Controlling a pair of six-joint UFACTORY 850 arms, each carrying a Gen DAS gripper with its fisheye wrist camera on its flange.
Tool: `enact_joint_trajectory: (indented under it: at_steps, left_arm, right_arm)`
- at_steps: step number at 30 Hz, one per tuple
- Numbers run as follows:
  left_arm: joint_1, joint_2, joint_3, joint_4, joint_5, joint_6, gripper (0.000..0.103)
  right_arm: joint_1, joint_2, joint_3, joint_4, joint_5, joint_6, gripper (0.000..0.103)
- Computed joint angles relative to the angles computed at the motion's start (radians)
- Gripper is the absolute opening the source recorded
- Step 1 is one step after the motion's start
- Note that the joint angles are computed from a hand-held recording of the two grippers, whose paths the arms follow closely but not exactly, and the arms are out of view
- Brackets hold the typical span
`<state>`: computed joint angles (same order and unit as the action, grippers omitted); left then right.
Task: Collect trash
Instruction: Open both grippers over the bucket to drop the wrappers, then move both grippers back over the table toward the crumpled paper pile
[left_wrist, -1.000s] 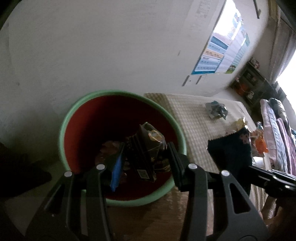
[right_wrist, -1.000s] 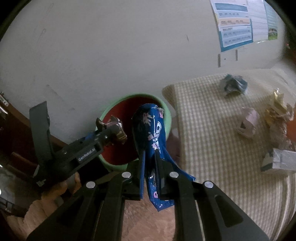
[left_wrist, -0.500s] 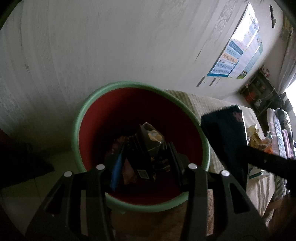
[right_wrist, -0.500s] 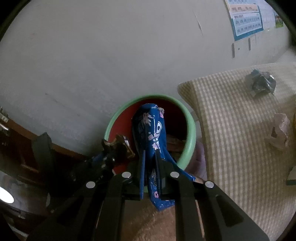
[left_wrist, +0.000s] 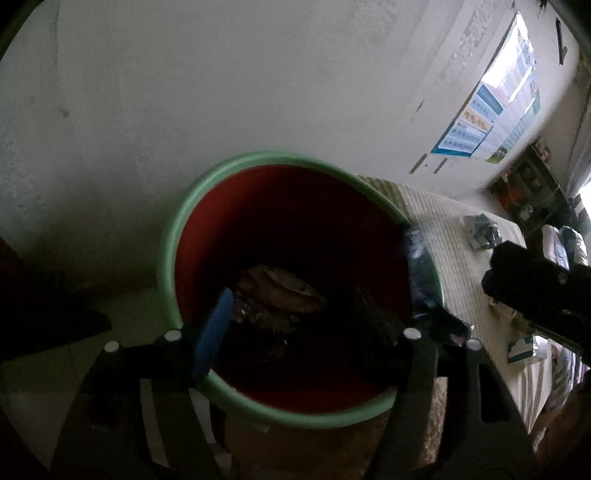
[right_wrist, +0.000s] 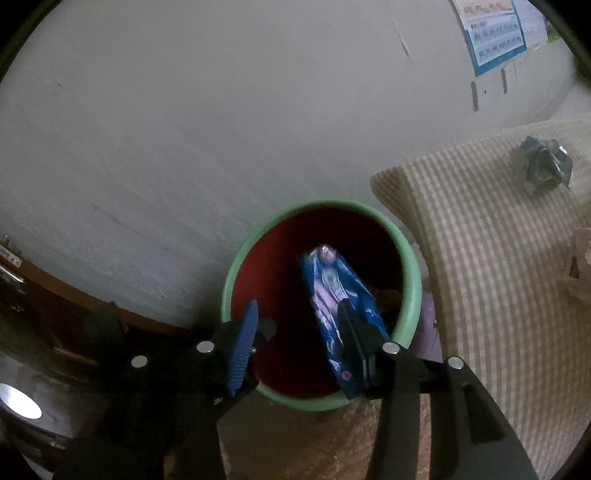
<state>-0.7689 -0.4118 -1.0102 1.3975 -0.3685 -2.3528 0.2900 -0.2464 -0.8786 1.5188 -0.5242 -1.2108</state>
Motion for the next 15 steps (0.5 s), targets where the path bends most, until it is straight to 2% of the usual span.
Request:
enact_joint_trajectory:
  at_steps: [4,8,12,14,15]
  left_arm:
    - [-0.007,-0.004,-0.010,-0.022,-0.010,0.024,0.066]
    - [-0.015,-0.008,-0.022,-0.045,-0.013,0.061,0.066]
    - [-0.025,-0.018,-0.042,-0.075,-0.016,0.106,0.066]
    - [-0.032,-0.030,-0.061,-0.097,-0.015,0.141,0.066]
    - [-0.035,-0.036,-0.071,-0.106,-0.015,0.157,0.066]
  right_arm:
    - [-0.019,0.029,0.027,0.003,0.003,-0.002,0.046]
    - [-0.079,0.099,0.104,-0.008,0.052,-0.006,0.054]
    - [-0.213,0.182,0.200,-0.014,0.127,0.039,0.058]
    - [-0.285,0.219,0.237,-0.011,0.193,0.060,0.061]
    - [-0.314,0.238,0.250,-0.043,0.259,0.096,0.062]
